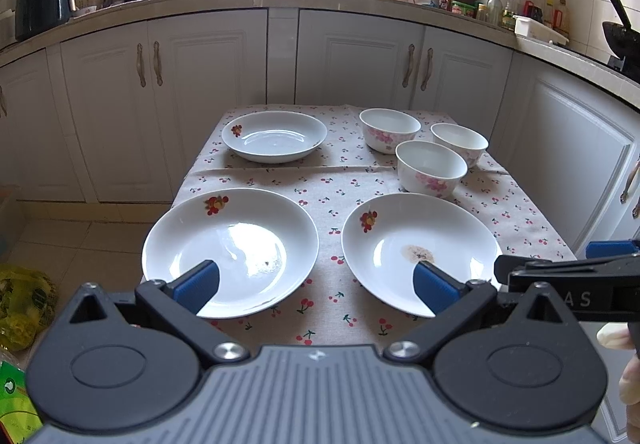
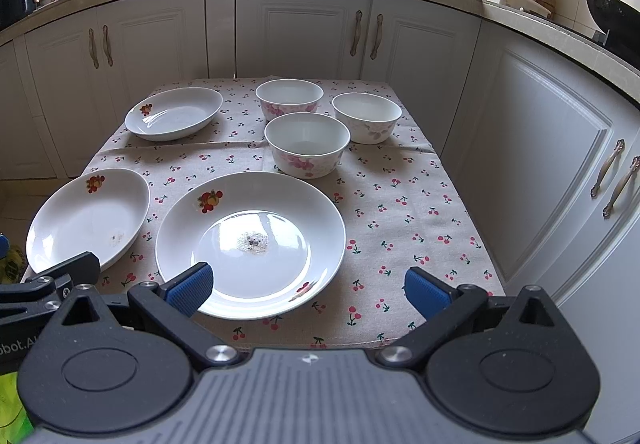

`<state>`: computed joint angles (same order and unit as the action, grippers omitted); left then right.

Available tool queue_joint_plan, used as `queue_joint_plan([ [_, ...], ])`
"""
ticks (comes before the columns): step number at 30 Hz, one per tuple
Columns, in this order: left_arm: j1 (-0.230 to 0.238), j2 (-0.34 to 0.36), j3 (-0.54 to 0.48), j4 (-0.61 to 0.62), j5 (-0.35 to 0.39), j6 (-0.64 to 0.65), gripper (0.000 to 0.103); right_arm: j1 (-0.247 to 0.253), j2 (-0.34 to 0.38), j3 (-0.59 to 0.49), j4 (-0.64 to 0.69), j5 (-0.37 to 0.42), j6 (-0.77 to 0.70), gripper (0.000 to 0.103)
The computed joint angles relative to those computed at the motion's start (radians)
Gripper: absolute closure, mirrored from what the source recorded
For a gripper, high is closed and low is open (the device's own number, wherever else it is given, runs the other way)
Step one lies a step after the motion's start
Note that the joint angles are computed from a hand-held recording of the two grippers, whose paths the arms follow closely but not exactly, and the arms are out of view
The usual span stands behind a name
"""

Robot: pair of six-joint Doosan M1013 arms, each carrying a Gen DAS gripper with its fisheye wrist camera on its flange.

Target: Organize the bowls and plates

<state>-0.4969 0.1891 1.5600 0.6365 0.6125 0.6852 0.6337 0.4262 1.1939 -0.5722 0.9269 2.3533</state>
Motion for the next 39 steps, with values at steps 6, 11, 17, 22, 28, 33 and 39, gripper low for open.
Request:
queue_joint_plan([
  [6, 0.0, 0.001, 0.001, 0.007, -0.003, -0.004, 0.001, 0.0, -0.002, 0.003, -0.005, -0.002, 0.002, 0.0],
  [11, -0.001, 0.001, 0.004, 0.015, -0.009, -0.012, 0.001, 0.001, -0.003, 0.004, -0.01, -0.004, 0.004, 0.0],
  [17, 0.0, 0.002, 0.001, 0.01, -0.006, -0.005, 0.001, 0.001, 0.001, -0.003, -0.006, 0.002, -0.004, 0.0],
  [22, 0.003, 0.006, -0.001, 0.01, -0.011, 0.003, 0.001, -0.002, 0.005, -0.008, 0.004, -0.002, -0.016, 0.0],
  [28, 0.013, 0.01, 0.0, 0.009, -0.035, 0.026, 0.001, -0.01, 0.015, -0.019, 0.034, -0.018, -0.058, 0.0],
  [33, 0.03, 0.02, -0.004, 0.001, -0.031, 0.074, 0.001, -0.018, 0.021, -0.024, 0.06, -0.069, -0.096, 0.0],
  [39, 0.059, 0.016, 0.024, 0.044, -0.084, 0.093, 0.001, -0.043, 0.027, -0.024, 0.162, -0.187, -0.182, 0.0],
])
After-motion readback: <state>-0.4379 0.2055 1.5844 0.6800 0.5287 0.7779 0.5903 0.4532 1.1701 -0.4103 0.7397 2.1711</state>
